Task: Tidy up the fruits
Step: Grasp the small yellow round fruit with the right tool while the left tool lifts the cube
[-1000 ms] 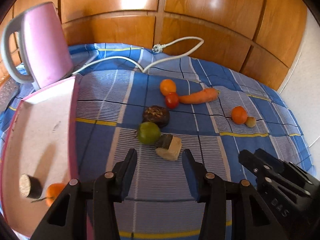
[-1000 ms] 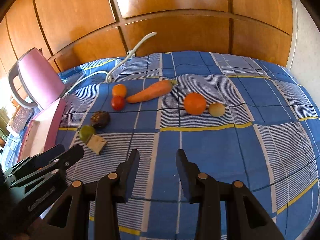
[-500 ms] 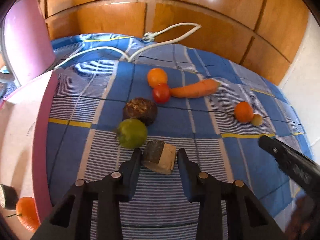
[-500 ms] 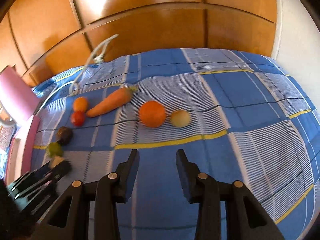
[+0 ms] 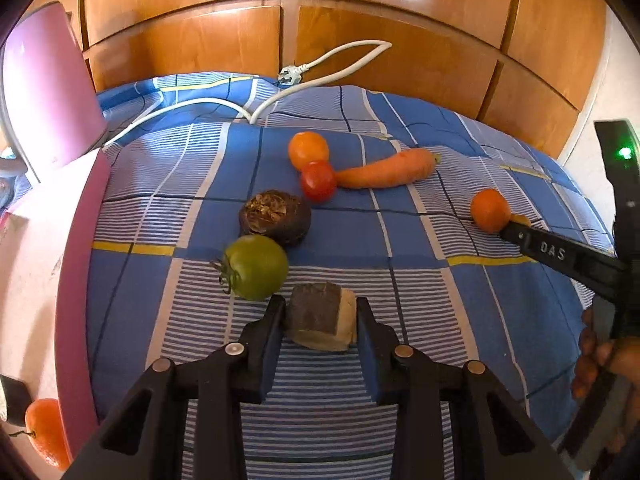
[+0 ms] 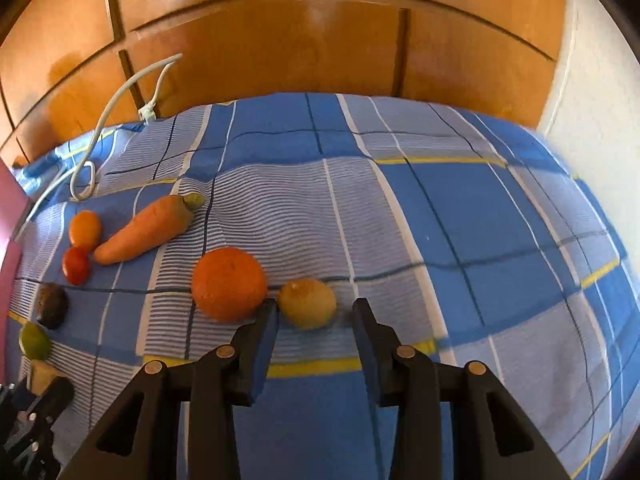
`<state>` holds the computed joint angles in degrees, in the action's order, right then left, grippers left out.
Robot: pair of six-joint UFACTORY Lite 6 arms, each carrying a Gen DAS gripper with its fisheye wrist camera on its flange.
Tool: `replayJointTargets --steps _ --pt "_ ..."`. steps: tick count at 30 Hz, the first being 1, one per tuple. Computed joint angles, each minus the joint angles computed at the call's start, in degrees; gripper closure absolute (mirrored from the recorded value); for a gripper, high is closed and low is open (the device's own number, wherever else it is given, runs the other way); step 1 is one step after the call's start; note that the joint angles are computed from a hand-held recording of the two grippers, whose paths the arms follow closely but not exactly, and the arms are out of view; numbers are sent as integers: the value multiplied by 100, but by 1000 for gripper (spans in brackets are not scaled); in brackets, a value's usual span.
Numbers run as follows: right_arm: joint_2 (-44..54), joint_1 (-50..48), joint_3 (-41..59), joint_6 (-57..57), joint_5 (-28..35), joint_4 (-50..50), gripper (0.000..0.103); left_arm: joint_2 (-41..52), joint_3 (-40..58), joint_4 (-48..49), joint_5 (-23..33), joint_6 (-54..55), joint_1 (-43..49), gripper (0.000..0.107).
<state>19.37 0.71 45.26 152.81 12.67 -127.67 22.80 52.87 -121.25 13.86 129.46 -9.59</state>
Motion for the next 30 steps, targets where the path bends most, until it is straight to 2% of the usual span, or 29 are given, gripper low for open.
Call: replayJointTargets --steps 1,6,10,12,17,22,30 --pt "26 -21 35 185 -28 -258 74 0 -11 -38 31 37 16 72" --pt "-360 51 -294 646 -71 -799 74 -46 -94 -351 85 330 20 72" --pt "-1100 518 -877 105 47 -49 74 -220 -233 -356 52 303 32 75" --pt "-1298 798 -998 -432 91 591 74 -387 -413 -564 37 511 69 75" --pt "-1690 1419 -1187 -926 142 1346 74 -985 -944 -702 71 800 278 75" --pt "-1993 2124 -1172 -1877 465 2480 74 -1586 -1332 -121 153 344 571 75" --pt "-2112 3098 -929 -2876 1108 3498 74 -2331 -1703 1154 377 -760 1148 75"
